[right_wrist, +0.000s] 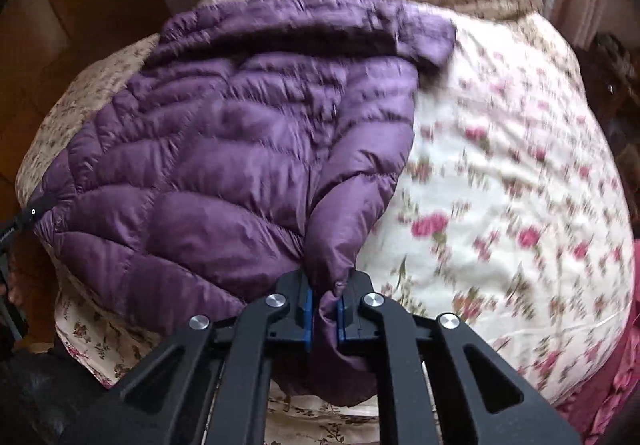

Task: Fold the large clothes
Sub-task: 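Grasp the jacket edge with the left tool while the right tool grasps the hem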

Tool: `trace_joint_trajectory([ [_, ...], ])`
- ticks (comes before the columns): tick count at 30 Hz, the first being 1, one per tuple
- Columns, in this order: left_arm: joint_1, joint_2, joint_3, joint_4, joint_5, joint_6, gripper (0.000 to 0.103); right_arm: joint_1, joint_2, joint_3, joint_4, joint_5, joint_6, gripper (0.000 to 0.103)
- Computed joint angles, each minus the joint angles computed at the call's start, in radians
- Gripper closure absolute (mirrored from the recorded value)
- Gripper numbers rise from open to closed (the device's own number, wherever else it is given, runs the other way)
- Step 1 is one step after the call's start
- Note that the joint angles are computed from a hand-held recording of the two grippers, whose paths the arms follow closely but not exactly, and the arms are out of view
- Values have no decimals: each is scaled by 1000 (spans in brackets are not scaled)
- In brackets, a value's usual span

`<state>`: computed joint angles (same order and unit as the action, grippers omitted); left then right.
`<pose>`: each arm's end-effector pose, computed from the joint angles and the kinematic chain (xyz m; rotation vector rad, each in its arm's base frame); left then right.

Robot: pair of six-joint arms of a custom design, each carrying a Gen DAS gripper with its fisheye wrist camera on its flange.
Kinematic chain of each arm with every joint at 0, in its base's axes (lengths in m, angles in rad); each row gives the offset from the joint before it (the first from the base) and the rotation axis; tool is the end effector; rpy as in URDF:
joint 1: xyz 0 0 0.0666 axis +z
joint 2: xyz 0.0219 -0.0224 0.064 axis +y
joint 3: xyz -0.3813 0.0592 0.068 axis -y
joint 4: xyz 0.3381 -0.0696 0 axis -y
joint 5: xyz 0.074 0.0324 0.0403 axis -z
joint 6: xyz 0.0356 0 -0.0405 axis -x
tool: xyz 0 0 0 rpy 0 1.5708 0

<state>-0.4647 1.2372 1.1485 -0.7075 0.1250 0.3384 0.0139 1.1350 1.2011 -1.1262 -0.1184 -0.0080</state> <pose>0.3325 -0.1721 0.4049 0.2147 2.4150 -0.5260 0.3131 0.0082 0.4318 -0.0484 2.6276 0.1632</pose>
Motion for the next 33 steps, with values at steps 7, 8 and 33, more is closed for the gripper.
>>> trace_joint_trajectory([
  [7, 27, 56, 130, 9, 26, -36, 96, 37, 62, 132, 43, 35, -10, 97],
  [8, 35, 74, 155, 13, 34, -40, 96, 36, 75, 150, 54, 39, -11, 97],
  [33, 123, 918, 1365, -401, -41, -58, 98, -15, 803, 1007, -31, 184, -136, 97],
])
